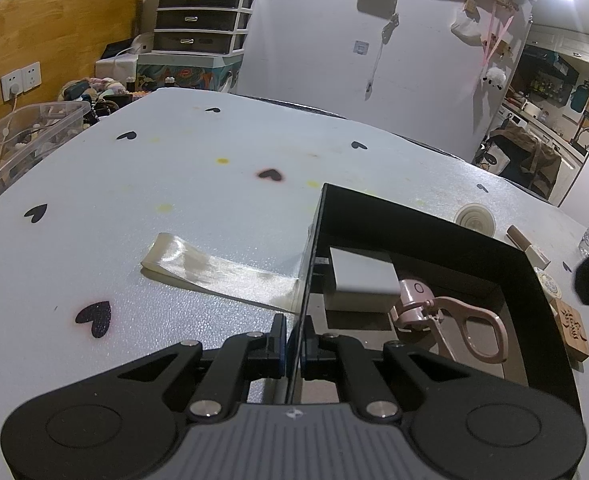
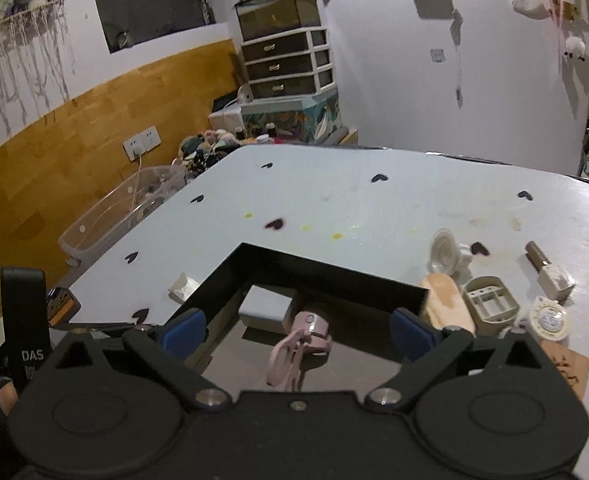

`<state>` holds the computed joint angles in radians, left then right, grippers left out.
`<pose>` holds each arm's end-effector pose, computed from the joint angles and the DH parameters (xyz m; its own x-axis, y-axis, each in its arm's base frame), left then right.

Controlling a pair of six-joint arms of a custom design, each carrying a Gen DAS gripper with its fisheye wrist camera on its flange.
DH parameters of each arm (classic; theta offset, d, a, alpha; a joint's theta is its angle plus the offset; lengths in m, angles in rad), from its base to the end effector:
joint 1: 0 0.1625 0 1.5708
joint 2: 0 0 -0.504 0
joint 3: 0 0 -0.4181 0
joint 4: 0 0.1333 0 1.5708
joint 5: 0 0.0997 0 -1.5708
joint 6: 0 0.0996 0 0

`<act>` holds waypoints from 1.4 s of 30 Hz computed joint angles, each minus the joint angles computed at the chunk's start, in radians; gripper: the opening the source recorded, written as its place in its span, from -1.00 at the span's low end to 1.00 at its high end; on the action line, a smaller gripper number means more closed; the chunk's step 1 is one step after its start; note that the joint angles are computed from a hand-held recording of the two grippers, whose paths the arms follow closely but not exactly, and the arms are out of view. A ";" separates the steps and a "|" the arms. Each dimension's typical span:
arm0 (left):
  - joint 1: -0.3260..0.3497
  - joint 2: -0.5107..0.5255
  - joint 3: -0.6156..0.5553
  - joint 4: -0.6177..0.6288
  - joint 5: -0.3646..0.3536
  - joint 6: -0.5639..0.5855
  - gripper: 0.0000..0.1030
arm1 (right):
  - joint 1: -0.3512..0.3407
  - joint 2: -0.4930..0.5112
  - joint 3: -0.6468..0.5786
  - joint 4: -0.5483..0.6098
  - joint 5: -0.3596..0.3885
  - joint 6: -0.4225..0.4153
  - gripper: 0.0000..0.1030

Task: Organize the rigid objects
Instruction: 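Grasp the carved wooden stamp with the right tool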

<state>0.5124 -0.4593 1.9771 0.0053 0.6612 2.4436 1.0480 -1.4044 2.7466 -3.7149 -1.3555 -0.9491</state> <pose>-0.2249 -0.3696 -0.0974 -0.8153 0.0812 -0.5733 0.4524 0.7073 -0.5432 -0.0246 -0.3523 0.2563 -0.8198 -0.2831 0.4977 -0.5482 0.6393 -0.5393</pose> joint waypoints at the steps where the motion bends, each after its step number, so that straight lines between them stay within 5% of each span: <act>1: 0.000 0.000 0.000 0.000 0.000 0.000 -0.88 | -0.014 -0.006 0.006 -0.010 0.013 -0.008 0.96; 13: 0.000 0.000 0.000 0.001 0.000 -0.002 -0.88 | -0.253 -0.075 0.061 -0.091 0.137 -0.099 0.98; 22: -0.001 0.000 0.000 0.003 0.000 -0.002 -0.88 | -0.419 -0.049 0.056 -0.185 0.186 -0.086 0.98; 33: -0.001 -0.001 0.001 0.004 -0.001 -0.005 -0.88 | -0.371 0.128 -0.015 -0.393 0.041 0.058 0.97; 38: 0.000 -0.004 0.004 0.000 0.000 -0.004 -0.88 | -0.308 0.156 -0.076 -0.361 -0.030 0.135 0.82; 42: 0.000 -0.004 0.004 0.001 0.000 -0.005 -0.88 | -0.260 0.204 -0.104 -0.409 -0.107 0.119 0.60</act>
<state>0.5122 -0.4628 1.9815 0.0064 0.6609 2.4391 0.7880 -1.2005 2.6422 -4.1241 -1.4628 -0.8300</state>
